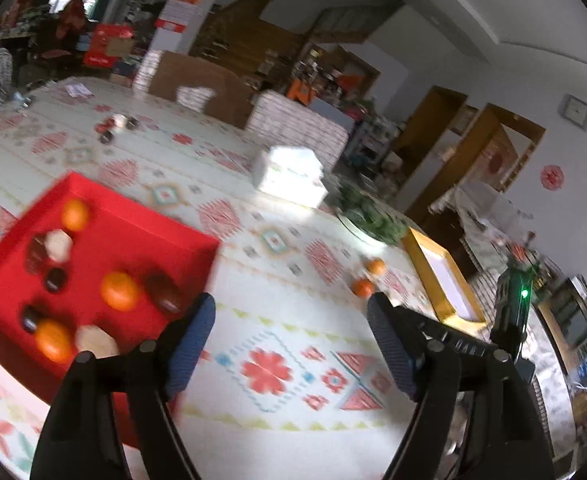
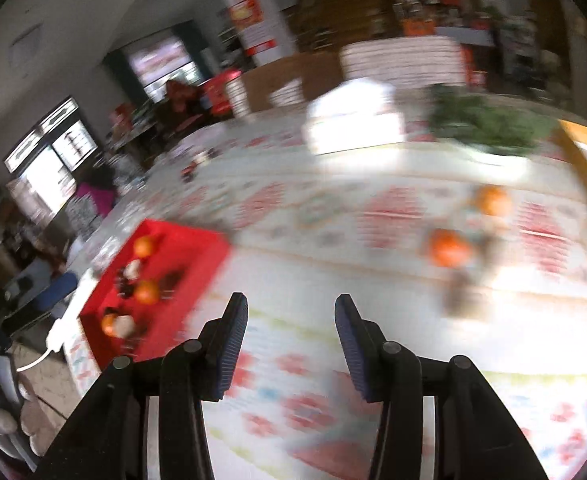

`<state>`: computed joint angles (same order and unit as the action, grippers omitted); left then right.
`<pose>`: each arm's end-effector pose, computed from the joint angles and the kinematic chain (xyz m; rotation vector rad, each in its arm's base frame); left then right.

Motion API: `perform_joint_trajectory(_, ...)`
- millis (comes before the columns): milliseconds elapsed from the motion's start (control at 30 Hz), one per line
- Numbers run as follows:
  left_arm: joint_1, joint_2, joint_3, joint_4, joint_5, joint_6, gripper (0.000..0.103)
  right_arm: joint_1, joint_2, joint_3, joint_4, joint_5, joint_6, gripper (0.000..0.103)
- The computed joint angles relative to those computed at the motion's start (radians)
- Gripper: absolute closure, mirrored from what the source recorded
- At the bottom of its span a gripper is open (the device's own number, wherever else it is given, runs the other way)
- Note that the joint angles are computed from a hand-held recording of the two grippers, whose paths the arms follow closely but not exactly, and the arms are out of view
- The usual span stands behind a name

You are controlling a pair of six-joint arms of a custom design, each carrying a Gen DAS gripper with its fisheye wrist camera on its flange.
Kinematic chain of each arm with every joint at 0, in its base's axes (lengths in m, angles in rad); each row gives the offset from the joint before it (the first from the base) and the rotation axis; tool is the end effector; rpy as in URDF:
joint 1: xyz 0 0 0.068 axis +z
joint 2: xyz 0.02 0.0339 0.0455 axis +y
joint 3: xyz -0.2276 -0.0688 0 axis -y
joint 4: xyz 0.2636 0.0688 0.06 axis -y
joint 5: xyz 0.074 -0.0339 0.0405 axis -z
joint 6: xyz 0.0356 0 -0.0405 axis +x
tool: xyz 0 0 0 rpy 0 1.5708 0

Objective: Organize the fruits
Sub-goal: 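Grasp a beige rice cake with the right gripper while the left grasps another rice cake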

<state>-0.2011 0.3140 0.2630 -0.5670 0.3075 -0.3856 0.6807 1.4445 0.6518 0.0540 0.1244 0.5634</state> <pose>0.1525 -0.0421 0.1677 -0.0278 2.2342 -0.6628 0.2359 0.1853 0.1200 -0.0733 2.3521 0.4866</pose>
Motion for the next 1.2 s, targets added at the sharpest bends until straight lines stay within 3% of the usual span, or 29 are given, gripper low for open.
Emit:
perform_joint_trajectory(167, -0.245, 0.109, -0.046, 0.140, -0.153, -0.121, 0.023, -0.216, -0.284, -0.223, -0.082, -0.029, -0.023, 0.046)
perform_joint_trajectory(267, -0.338, 0.241, -0.038, 0.234, -0.210, -0.166, 0.023, -0.312, -0.321, -0.265, -0.095, -0.061, -0.048, 0.046)
perform_joint_trajectory(367, -0.401, 0.323, -0.027, 0.288, -0.256, -0.189, 0.023, -0.377, -0.252, -0.255, -0.037, -0.108, -0.058, 0.046)
perform_joint_trajectory(533, -0.458, 0.418, 0.007, 0.323, -0.309, -0.197, 0.023, -0.408, -0.014, -0.143, 0.093, -0.169, -0.052, 0.046)
perform_joint_trajectory(767, -0.515, 0.644, 0.095, 0.411, -0.372, -0.163, 0.023, -0.333, 0.237, 0.044, 0.118, -0.100, -0.084, 0.046)
perform_joint_trajectory(867, -0.537, 0.799, 0.164, 0.468, -0.384, -0.149, 0.023, -0.320, 0.277, 0.074, 0.118, -0.073, -0.107, 0.046)
perform_joint_trajectory(933, -0.548, 0.900, 0.215, 0.507, -0.382, -0.135, 0.023, -0.317, 0.283, 0.077, 0.118, -0.059, -0.124, 0.061)
perform_joint_trajectory(1200, -0.615, 1.293, 0.487, 0.638, -0.399, -0.069, 0.023, -0.392, 0.172, -0.023, 0.174, -0.115, -0.105, 0.062)
